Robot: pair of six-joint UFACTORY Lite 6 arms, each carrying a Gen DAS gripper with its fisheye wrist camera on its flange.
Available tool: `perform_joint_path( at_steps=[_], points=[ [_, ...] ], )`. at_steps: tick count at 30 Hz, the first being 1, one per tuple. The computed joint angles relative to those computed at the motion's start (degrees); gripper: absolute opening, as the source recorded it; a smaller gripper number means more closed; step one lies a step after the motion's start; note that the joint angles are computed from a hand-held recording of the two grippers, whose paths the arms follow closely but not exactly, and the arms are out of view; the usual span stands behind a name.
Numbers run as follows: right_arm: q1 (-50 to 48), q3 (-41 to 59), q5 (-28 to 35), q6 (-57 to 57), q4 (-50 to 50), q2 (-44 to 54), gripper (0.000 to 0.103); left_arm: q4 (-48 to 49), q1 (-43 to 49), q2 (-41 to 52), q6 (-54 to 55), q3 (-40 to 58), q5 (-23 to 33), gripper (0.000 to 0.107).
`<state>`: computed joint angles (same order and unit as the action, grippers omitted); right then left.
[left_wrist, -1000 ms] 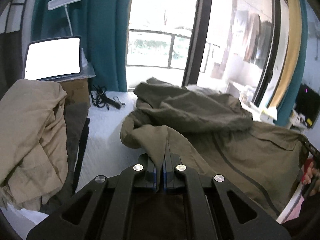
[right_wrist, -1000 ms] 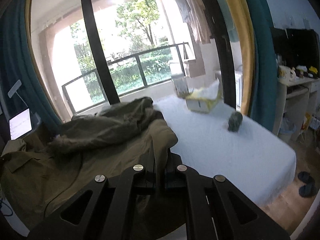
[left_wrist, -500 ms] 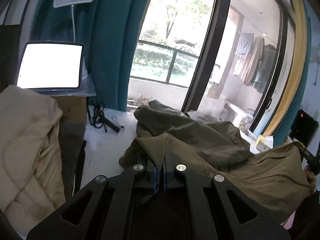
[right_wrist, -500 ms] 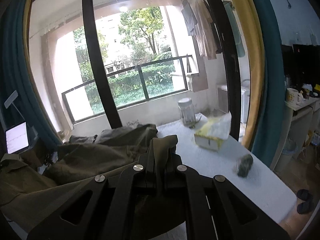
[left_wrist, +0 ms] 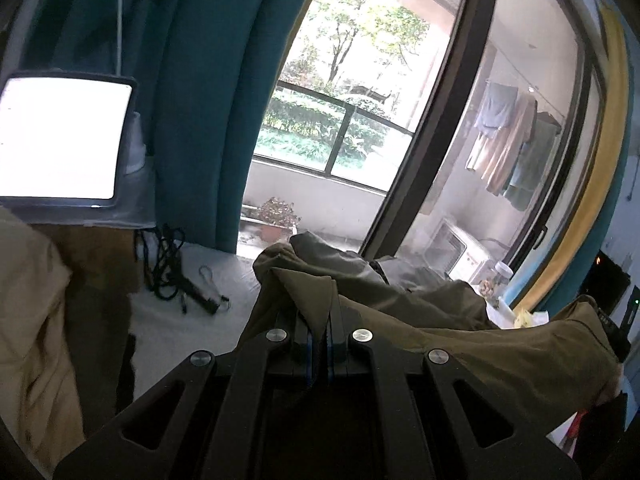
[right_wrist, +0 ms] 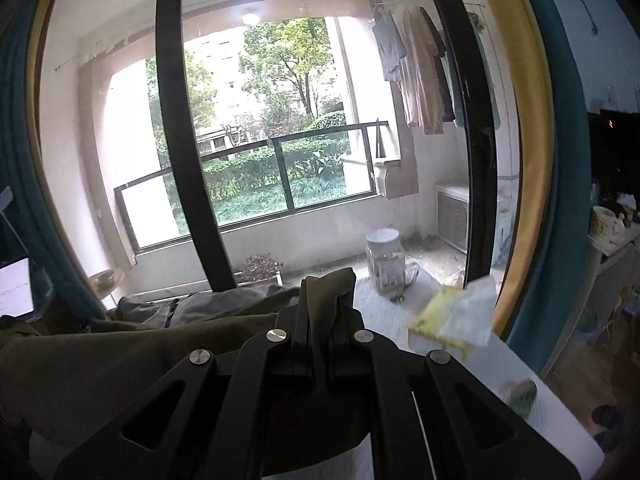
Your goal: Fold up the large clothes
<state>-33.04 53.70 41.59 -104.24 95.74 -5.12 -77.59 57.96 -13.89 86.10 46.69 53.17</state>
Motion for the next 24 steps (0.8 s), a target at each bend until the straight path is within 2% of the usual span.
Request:
perform_joint_path(
  at_steps=[5,9,13,16,18,20,24],
  points=[
    [7.33,8.97,-6.57,-1.97,4.51,9.75,0.004,-3.35,-8.94,13.28,-0.57,9.35,-8.97,0.005],
    [12.38,18.04,-11.25,-2.09,6.17,18.96,0.004,-2.48,-14.08,25.69,-4.0,20.21,-13.78,0.005],
    [15.93,26.64,-14.81,-0.32,6.23,27.62,0.004,2.91,-18.04,37.28,-11.33,32.67,-17.27,0.005],
    [18.39,34.33,-18.03,3.12,4.05,34.34,0.004,11.47,-21.35,45.98,-19.62,43.58,-20.28,0.005],
    [20.17,40.23,-20.65,8.67,-0.29,39.25,0.005,18.26,-22.81,52.74,-27.02,52.8,-20.08,0.008],
    [21.56,45.52,-22.74,14.79,-5.66,43.51,0.005,23.97,-23.09,59.93,-35.26,63.26,-17.07,0.011],
    [24.44,55.11,-26.93,27.51,-19.93,51.19,0.007,26.77,-22.04,69.9,-43.54,79.2,-11.29,0.018]
  ],
)
